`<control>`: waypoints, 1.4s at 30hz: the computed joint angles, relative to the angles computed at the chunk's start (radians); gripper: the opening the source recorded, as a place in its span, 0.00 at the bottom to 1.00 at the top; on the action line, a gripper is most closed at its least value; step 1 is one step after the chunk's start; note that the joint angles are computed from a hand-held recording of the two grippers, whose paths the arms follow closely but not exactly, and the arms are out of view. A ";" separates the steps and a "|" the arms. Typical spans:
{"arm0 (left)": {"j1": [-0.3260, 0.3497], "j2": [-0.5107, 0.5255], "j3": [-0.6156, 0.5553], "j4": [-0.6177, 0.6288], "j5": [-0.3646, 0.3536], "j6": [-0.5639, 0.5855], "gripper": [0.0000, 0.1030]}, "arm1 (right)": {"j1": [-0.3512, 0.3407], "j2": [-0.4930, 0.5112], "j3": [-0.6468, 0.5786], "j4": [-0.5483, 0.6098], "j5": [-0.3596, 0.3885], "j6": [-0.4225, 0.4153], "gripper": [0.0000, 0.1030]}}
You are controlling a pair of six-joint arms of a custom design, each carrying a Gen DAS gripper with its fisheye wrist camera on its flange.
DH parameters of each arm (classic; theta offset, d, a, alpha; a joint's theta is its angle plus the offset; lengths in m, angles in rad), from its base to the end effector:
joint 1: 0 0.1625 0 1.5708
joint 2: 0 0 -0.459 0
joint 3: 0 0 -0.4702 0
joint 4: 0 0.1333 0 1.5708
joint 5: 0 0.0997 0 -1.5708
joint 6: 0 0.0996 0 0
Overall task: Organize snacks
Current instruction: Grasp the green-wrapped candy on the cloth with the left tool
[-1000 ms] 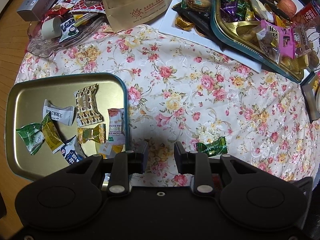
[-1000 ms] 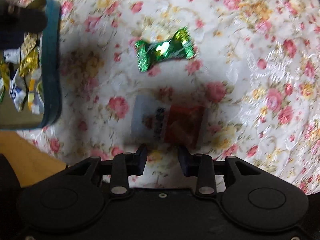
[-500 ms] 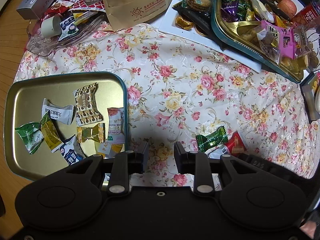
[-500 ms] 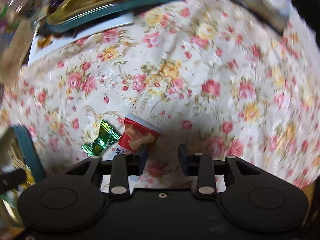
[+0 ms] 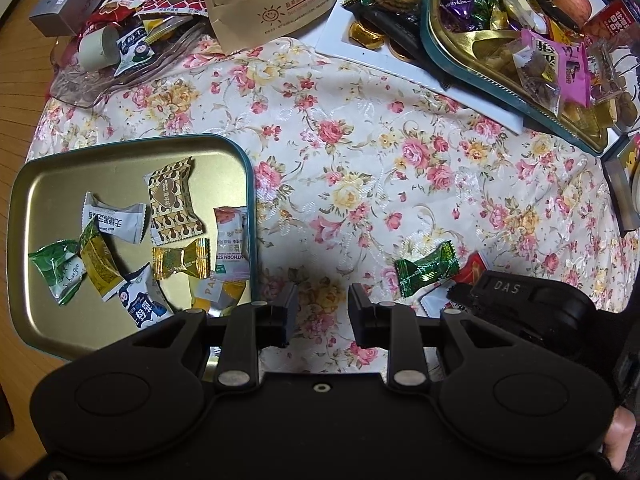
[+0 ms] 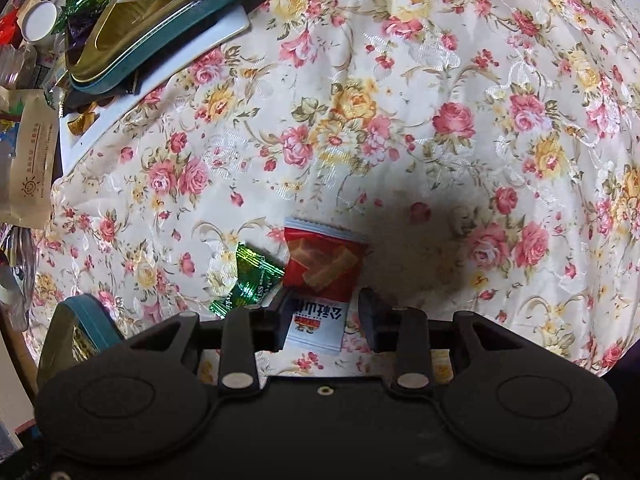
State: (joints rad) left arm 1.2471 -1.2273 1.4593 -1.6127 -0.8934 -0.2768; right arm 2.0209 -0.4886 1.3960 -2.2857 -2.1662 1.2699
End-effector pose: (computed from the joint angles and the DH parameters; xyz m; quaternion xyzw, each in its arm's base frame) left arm -0.0356 -0.7216 0.3915 0.0535 0.9379 -0.0123 0.3424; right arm 0.4077 -0.6659 -0.0925 -0.3534 -0.8840 0.1613 0.2601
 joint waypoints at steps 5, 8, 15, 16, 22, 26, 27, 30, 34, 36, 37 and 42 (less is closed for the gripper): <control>0.003 -0.002 -0.002 0.001 0.002 0.000 0.37 | -0.001 0.034 -0.043 0.027 -0.015 0.007 0.44; 0.007 -0.005 -0.001 0.003 0.009 0.007 0.37 | -0.002 0.070 -0.090 0.062 -0.030 0.008 0.45; 0.004 -0.010 0.009 -0.007 0.033 0.022 0.37 | 0.006 0.119 -0.168 0.160 -0.073 -0.020 0.39; 0.003 -0.010 0.012 -0.010 0.036 0.028 0.37 | 0.006 0.122 -0.172 0.169 -0.075 -0.035 0.37; -0.016 -0.014 0.053 -0.049 0.068 0.103 0.37 | 0.009 0.118 -0.185 0.256 -0.074 -0.069 0.36; -0.026 -0.010 0.080 -0.066 0.071 0.154 0.37 | 0.012 0.091 -0.162 0.266 -0.064 -0.084 0.36; -0.027 -0.008 0.083 -0.068 0.063 0.164 0.37 | 0.013 0.080 -0.152 0.268 -0.062 -0.088 0.36; -0.024 0.004 0.082 -0.062 0.023 0.176 0.37 | 0.020 0.048 -0.128 0.267 -0.061 -0.090 0.36; -0.021 0.016 0.088 -0.073 -0.009 0.176 0.37 | 0.020 0.001 -0.082 0.242 -0.054 -0.081 0.36; -0.020 0.020 0.092 -0.085 -0.024 0.174 0.37 | 0.018 -0.021 -0.059 0.231 -0.053 -0.069 0.36; -0.018 0.021 0.093 -0.092 -0.035 0.172 0.37 | 0.016 -0.037 -0.040 0.225 -0.051 -0.061 0.36; -0.020 0.024 0.111 -0.146 -0.069 0.180 0.37 | 0.013 -0.086 0.016 0.197 -0.050 -0.047 0.36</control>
